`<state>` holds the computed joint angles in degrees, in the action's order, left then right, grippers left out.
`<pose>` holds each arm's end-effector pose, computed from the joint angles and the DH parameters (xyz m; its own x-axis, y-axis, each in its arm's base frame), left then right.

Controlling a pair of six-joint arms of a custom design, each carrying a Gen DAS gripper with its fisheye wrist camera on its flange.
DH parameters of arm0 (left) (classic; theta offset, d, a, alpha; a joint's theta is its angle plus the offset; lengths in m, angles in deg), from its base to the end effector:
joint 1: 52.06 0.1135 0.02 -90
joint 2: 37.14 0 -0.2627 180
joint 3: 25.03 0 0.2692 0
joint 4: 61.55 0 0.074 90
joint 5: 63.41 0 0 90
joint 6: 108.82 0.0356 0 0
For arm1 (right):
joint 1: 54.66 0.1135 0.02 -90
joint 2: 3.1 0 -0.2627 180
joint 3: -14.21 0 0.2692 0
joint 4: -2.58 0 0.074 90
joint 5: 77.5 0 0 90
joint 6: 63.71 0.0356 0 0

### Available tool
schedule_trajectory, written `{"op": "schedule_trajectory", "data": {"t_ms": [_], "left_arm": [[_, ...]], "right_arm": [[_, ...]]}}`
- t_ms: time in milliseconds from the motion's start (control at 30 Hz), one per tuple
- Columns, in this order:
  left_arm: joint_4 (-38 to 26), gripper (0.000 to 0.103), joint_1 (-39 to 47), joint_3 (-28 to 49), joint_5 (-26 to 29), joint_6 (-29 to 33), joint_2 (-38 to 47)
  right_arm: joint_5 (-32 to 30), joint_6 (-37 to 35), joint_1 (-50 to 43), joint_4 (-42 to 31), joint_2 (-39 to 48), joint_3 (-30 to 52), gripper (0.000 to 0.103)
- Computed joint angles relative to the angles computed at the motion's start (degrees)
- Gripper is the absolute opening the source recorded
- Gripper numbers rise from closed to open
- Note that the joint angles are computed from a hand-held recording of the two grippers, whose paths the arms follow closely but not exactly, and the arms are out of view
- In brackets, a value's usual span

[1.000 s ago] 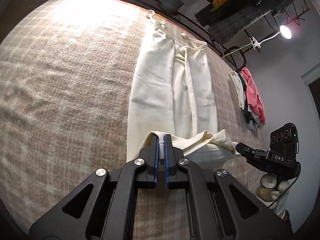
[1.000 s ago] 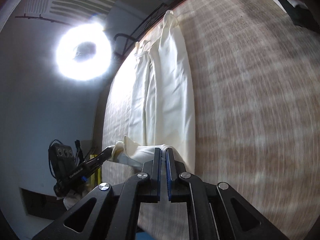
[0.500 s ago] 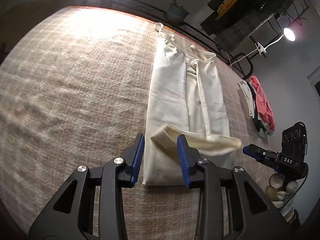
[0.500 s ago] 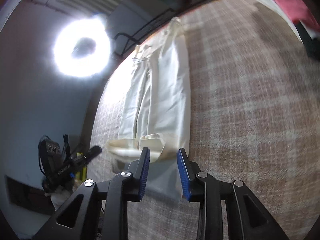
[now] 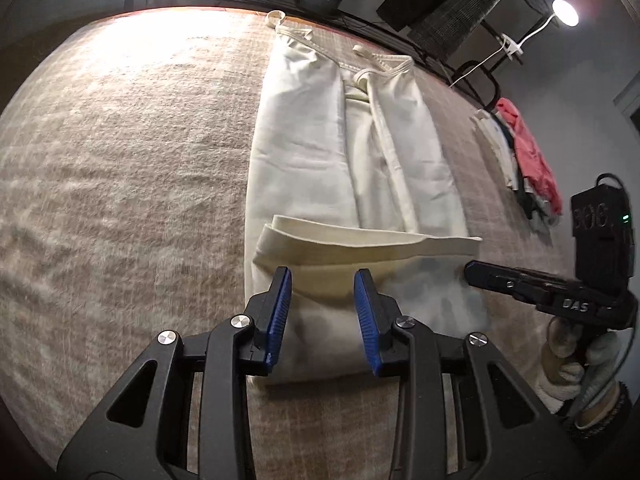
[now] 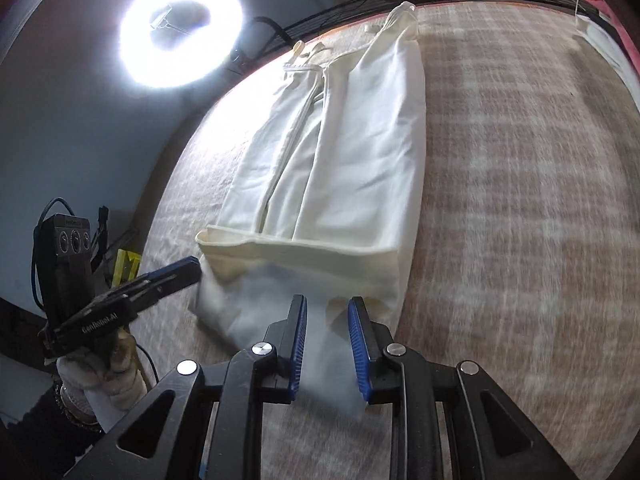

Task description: Fold small clothes

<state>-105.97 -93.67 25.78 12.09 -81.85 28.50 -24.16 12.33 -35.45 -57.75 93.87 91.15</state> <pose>0.1759 -0.1443 0.1907 -0.7791 -0.4621 -0.4237 -0.3245 0.8755 -0.3581 0.2970 0.1260 0.1809 -0.8170 -0.4896 -0.3045 -0.5724 0.6250 0.5309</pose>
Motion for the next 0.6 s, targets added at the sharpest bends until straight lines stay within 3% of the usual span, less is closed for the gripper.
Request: {"op": "schedule_trajectory", "data": {"t_ms": [200, 400, 500, 600], "left_arm": [[-1.9, 0.033, 3.1, 2.2, -2.5, 1.6, 3.3], [-1.2, 0.033, 9.9, 4.4, -2.9, 5.6, 1.9], [0.3, 0.033, 13.9, 6.7, -2.0, 9.8, 4.4], [2.9, 0.033, 18.8, 9.0, 1.1, 13.5, 7.9]], "right_arm": [[1.0, 1.9, -0.6, 1.1, 3.6, 3.4, 0.021], [0.3, 5.7, -2.6, 4.9, 4.4, 7.3, 0.040], [0.0, 7.8, -2.8, 6.2, 6.9, 10.5, 0.043], [0.4, 9.1, -2.5, 7.1, 10.4, 14.4, 0.054]]}}
